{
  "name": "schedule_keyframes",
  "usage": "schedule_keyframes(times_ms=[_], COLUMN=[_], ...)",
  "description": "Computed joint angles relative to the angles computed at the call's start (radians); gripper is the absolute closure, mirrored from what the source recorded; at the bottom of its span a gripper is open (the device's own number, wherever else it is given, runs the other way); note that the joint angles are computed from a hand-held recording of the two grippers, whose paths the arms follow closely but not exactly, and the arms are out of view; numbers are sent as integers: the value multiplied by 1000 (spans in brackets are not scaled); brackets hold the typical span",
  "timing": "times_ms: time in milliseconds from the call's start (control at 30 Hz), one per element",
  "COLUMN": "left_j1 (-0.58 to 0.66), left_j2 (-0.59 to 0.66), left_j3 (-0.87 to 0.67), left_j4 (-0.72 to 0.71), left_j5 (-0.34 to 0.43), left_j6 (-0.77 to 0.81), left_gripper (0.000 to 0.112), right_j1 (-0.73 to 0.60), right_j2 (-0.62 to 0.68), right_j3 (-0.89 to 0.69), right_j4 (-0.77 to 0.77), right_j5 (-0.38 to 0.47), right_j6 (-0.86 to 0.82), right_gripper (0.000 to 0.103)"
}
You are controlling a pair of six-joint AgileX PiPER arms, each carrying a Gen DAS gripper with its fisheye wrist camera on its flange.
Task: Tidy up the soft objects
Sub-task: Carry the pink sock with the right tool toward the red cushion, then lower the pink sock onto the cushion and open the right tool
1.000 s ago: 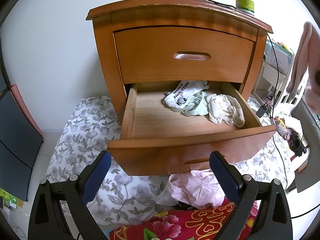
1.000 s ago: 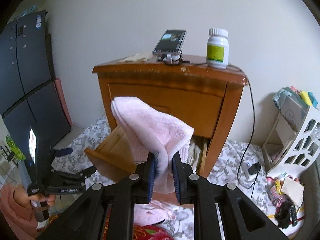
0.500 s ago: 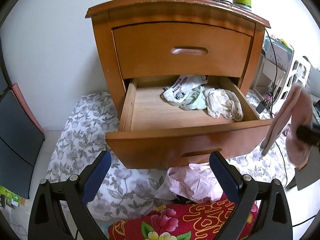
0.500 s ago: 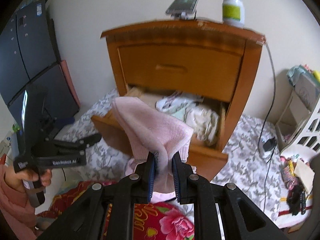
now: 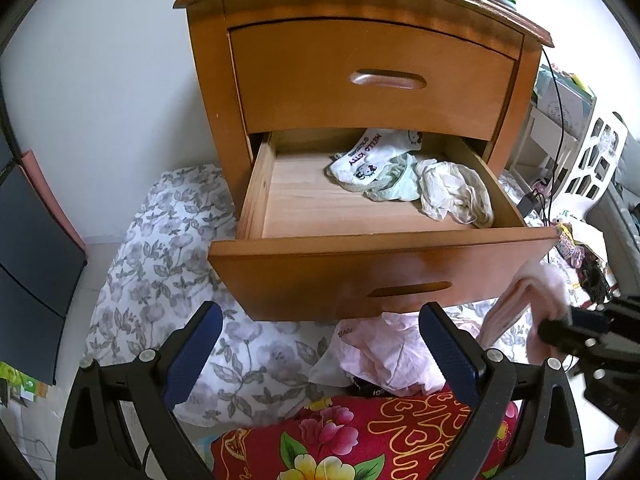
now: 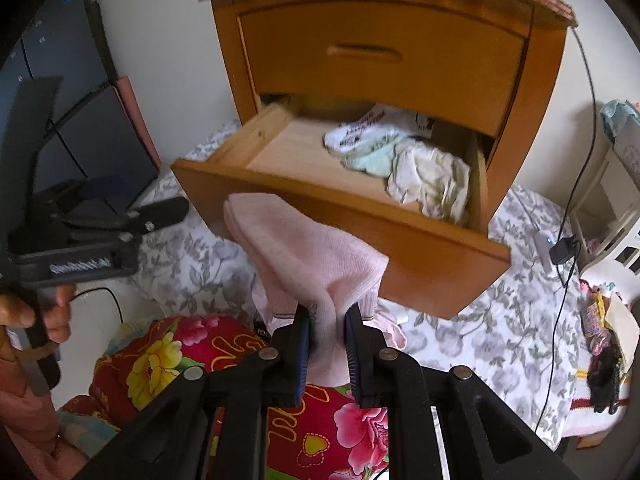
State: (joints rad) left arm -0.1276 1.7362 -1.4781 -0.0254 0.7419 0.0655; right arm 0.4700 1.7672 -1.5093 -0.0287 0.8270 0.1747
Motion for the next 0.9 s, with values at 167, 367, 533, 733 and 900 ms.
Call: schedule_keyframes(times_ms=[167,367,533,733,900], left_j1=[13,31,41,42,45], left_j2=[16,27,42,63,78], left_j3=[-12,-18,-29,-42,-51], left_j4=[-13,-29,-32,-38,-47], left_j5=[14,23,30,39,47], left_j6=[5,18,12,16,25], left_gripper=[14,14,14,14,14], right_j1=[3,-10,-5,4,4], right_j2=[62,153,218,305,380], right_j3=[-16,-59,-103,-179,-250], right_j4=[11,39,50,50,54], right_j5=[16,44,70,104,133], right_j6=[-9,-14,-14,-4,13], right_gripper=[86,85,85,84,84])
